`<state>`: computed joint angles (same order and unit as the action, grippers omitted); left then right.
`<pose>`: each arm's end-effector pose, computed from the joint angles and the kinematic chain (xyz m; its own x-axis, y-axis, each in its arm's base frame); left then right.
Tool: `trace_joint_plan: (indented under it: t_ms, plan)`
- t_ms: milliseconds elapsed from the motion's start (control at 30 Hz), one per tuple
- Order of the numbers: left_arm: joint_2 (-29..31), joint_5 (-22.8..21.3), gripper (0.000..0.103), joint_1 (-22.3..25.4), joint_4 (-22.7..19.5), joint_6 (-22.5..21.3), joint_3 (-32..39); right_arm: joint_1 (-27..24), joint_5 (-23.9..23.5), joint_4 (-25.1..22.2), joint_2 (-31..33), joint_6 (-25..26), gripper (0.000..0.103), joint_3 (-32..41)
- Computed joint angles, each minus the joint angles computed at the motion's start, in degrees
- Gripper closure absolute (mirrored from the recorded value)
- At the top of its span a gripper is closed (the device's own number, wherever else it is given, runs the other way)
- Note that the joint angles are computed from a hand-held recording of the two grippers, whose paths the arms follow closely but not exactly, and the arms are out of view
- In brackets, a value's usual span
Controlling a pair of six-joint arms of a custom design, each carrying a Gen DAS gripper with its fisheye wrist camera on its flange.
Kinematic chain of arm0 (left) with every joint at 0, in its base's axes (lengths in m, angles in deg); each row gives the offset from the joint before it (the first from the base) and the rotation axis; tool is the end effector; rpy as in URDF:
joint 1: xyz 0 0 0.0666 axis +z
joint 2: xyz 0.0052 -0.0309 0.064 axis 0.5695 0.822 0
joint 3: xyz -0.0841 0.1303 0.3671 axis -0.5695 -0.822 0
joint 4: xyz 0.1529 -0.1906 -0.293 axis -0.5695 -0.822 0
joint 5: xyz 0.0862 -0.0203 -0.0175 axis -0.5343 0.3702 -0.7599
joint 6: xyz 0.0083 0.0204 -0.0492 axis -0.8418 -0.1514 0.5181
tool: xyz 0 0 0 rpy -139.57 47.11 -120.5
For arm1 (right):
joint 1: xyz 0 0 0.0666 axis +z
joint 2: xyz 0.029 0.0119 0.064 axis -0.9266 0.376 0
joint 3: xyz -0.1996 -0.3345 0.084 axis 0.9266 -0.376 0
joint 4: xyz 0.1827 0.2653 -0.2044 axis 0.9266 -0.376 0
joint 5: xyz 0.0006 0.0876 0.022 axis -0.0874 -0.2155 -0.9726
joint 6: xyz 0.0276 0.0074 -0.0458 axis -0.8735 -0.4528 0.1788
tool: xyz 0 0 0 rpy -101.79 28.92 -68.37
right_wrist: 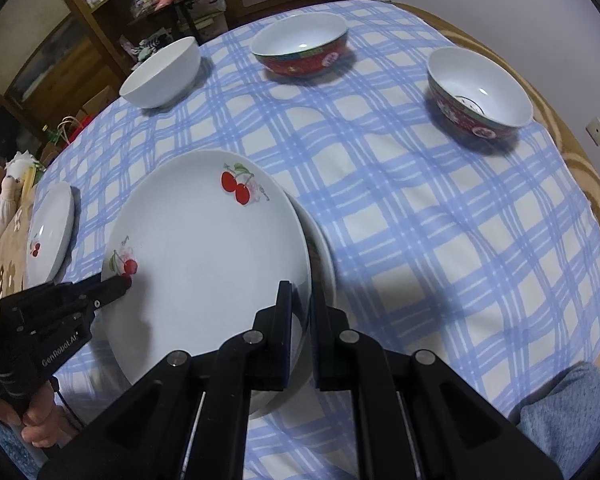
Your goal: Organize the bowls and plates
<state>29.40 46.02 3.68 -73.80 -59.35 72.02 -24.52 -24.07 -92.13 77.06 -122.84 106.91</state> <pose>0.4099 -0.2535 0.3601 -0.8042 0.5033 -0.3161 0.5645 0.8133 -0.1412 0.3111 0.2803 0.3988 -0.8093 0.4876 -0.3275 0.4658 0.8725 0.1478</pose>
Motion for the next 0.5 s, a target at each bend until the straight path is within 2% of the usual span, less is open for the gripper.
trace_joint_plan:
  t_ms: [167,367,500]
  plan:
    - [0.94,0.35,0.088,-0.39,-0.85,-1.57,0.38,0.06,0.45,-2.97,1.16,1.28,0.094,1.16]
    - [0.71,-1.87,0.086,-1.32,-0.01,-2.99,-0.01,-0.6,-0.68,-2.23,0.79,1.0,0.094,0.26]
    - [0.6,-2.45,0.086,-1.53,0.11,-3.46,-0.23,-0.31,-0.12,-3.84,1.55,0.81,0.094,1.17]
